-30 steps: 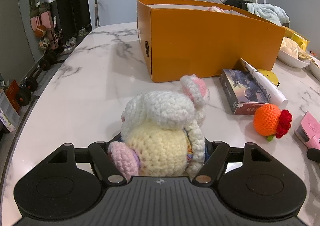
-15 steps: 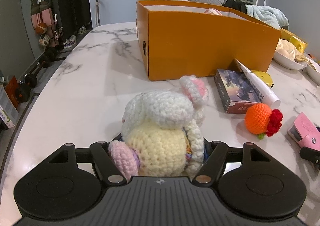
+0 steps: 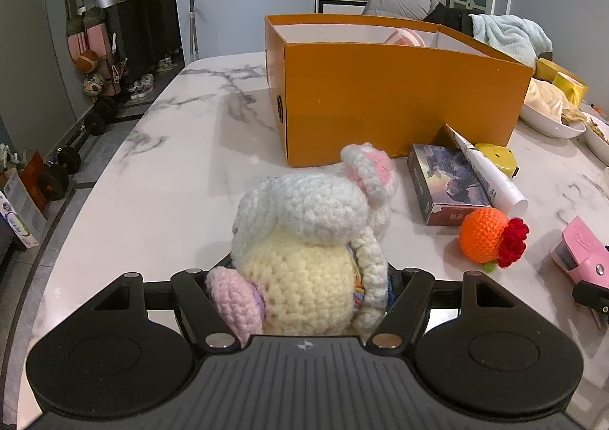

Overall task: Organize objects
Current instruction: 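Lift the white bunny and pink wallet and carry them toward the orange box, then lower and release the white bunny and pink wallet inside the orange box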

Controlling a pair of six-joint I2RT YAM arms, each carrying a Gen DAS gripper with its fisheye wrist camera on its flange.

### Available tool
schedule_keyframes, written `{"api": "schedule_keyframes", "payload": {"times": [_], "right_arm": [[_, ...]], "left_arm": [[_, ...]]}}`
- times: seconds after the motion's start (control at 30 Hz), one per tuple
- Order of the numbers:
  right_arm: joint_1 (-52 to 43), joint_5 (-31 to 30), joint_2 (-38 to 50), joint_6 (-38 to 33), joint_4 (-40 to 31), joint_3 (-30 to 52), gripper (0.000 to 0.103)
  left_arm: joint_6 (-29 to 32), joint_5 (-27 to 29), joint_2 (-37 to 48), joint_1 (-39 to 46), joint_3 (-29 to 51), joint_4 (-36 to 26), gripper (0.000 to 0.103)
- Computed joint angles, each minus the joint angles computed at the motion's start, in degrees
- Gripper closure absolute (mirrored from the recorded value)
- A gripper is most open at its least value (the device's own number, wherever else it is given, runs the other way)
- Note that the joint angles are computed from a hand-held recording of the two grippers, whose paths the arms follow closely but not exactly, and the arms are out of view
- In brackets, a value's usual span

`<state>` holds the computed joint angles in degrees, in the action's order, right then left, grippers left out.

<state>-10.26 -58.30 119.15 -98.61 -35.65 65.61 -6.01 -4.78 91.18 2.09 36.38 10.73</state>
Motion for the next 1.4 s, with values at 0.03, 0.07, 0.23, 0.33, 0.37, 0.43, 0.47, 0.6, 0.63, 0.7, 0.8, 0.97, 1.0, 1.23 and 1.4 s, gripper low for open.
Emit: {"api": "schedule_keyframes", "payload": {"times": [0.03, 0.07, 0.23, 0.33, 0.37, 0.43, 0.47, 0.6, 0.63, 0.7, 0.8, 0.97, 1.0, 1.23, 1.4], "right_arm": [[-0.1, 0.0, 0.1, -0.3, -0.4, 0.2, 0.023], [-0.2, 0.0, 0.2, -0.9, -1.3, 0.5, 0.023], [-0.6, -0.1, 0.8, -3.0, -5.9, 2.5, 0.023], [-1.0, -0.3, 0.7, -5.0, -9.2, 3.6, 0.023], [-1.1, -0.4, 0.6, -6.1, -10.6, 4.0, 0.023], [-1.4, -0.9, 0.2, -7.8, -12.8, 4.4, 0.023], [-1.6, -1.1, 0.2, -9.1, -14.5, 4.9, 0.023], [-1.8, -2.1, -1.1, -12.5, -19.3, 5.7, 0.023], [-1.6, -2.4, -1.5, -13.0, -20.1, 5.9, 0.023], [-1.4, -3.1, -2.2, -14.2, -22.0, 6.2, 0.023], [-0.8, -4.0, -3.4, -15.4, -25.0, 6.8, 0.023], [0.5, -5.7, -5.5, -17.3, -29.2, 7.5, 0.023], [0.8, -6.0, -6.0, -17.6, -30.0, 7.5, 0.023], [4.5, -9.2, -9.2, -14.8, -32.2, 7.9, 0.023], [8.5, -10.4, -12.2, -5.9, -29.4, 8.2, 0.023]], "left_arm": [[0.0, -0.2, -0.2, -0.1, -0.1, -0.1, 0.021], [0.0, -0.5, -0.5, -0.3, -0.2, -0.2, 0.021], [0.1, -1.5, -2.5, -1.0, -0.6, -1.4, 0.021], [0.2, -1.9, -3.9, -1.3, -0.3, -2.8, 0.021], [0.2, -2.0, -4.5, -1.4, -0.2, -3.3, 0.021], [0.4, -2.0, -5.4, -1.5, 0.1, -4.1, 0.021], [0.6, -2.3, -5.8, -1.7, 0.2, -4.4, 0.021], [1.4, -4.1, -7.5, -2.9, 0.9, -4.9, 0.021], [1.6, -4.5, -7.7, -3.2, 1.2, -4.9, 0.021], [1.8, -4.6, -8.1, -3.7, 2.2, -5.5, 0.021], [2.2, -4.2, -8.0, -3.9, 4.1, -6.1, 0.021], [2.7, -4.2, -7.1, -4.5, 6.8, -6.4, 0.021], [2.8, -4.1, -6.9, -4.5, 7.4, -6.4, 0.021], [3.6, -4.6, -4.0, -5.1, 11.8, -6.4, 0.021], [3.9, -4.0, -1.6, -4.1, 15.9, -7.0, 0.021]]}}
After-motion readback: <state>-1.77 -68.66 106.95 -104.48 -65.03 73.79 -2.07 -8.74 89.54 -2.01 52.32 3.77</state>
